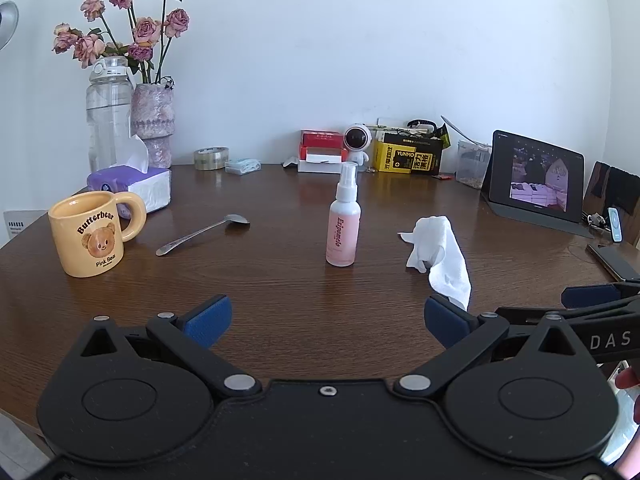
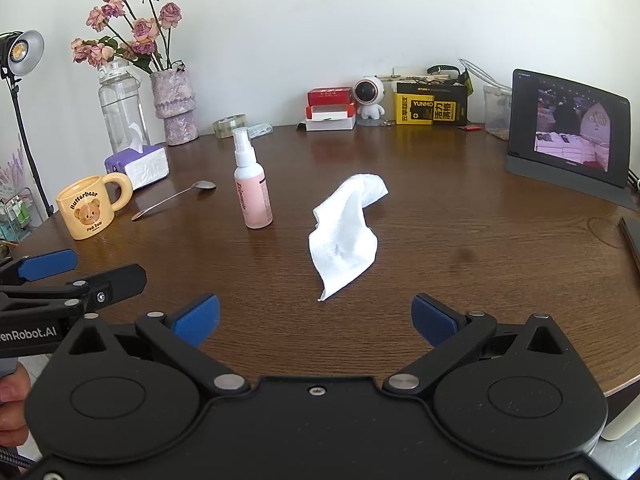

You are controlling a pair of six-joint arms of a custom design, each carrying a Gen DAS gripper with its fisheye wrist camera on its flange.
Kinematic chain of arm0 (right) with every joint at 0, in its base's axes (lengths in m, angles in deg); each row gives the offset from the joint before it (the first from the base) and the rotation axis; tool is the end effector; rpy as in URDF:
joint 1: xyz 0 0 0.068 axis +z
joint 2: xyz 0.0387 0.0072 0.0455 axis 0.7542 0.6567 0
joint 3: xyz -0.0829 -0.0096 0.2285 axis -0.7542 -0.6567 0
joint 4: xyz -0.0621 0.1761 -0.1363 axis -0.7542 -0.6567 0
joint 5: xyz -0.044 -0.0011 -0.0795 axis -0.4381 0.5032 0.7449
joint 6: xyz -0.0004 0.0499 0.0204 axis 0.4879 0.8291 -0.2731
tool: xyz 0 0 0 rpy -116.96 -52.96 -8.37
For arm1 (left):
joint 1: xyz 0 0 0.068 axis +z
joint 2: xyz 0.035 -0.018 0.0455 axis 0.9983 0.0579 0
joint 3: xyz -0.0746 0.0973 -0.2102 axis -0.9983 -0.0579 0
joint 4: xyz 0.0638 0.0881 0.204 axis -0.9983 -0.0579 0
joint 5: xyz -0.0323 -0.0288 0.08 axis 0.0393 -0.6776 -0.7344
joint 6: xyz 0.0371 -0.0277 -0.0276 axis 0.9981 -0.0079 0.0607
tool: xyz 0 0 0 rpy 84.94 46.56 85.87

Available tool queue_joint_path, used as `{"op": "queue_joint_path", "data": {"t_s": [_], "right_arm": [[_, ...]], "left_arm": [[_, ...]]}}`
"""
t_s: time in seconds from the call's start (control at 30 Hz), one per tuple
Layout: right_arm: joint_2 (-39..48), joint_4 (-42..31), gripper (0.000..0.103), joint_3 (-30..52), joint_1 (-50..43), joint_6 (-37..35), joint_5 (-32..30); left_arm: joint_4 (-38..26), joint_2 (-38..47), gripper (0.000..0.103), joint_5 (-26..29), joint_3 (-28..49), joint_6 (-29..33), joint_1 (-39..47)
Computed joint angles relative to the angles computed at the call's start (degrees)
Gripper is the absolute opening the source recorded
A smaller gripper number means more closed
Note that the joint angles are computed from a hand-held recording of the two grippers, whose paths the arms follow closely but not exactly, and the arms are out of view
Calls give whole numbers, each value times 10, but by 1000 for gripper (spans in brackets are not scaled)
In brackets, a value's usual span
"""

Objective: Clean container

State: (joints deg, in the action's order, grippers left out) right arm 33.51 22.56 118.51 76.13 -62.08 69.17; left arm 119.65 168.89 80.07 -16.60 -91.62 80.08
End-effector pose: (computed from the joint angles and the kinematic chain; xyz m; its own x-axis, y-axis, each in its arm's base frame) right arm 0.2871 0.1450 0.0896 -0.5234 -0.0527 -0.8504 -0.3165 0.9387 0.1367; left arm 0.2428 -0.0251 0.0852 -0.3916 -0.0537 -0.9186 -0.0005 0.9983 -0.0581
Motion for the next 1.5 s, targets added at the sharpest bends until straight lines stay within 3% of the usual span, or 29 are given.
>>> {"op": "queue_joint_path", "data": {"t_s": [0.83, 1.07, 1.5], "right_arm": [[5, -2, 103, 2, 1, 2, 3], [4, -2, 103, 0, 2, 1, 5], [6, 0, 103, -1, 1, 0, 4]], "left_arm": [[-6, -4, 103, 1, -2, -1, -1], [-6, -9, 103, -26, -9, -12, -25], [-20, -11, 103, -9, -3, -15, -12]]}}
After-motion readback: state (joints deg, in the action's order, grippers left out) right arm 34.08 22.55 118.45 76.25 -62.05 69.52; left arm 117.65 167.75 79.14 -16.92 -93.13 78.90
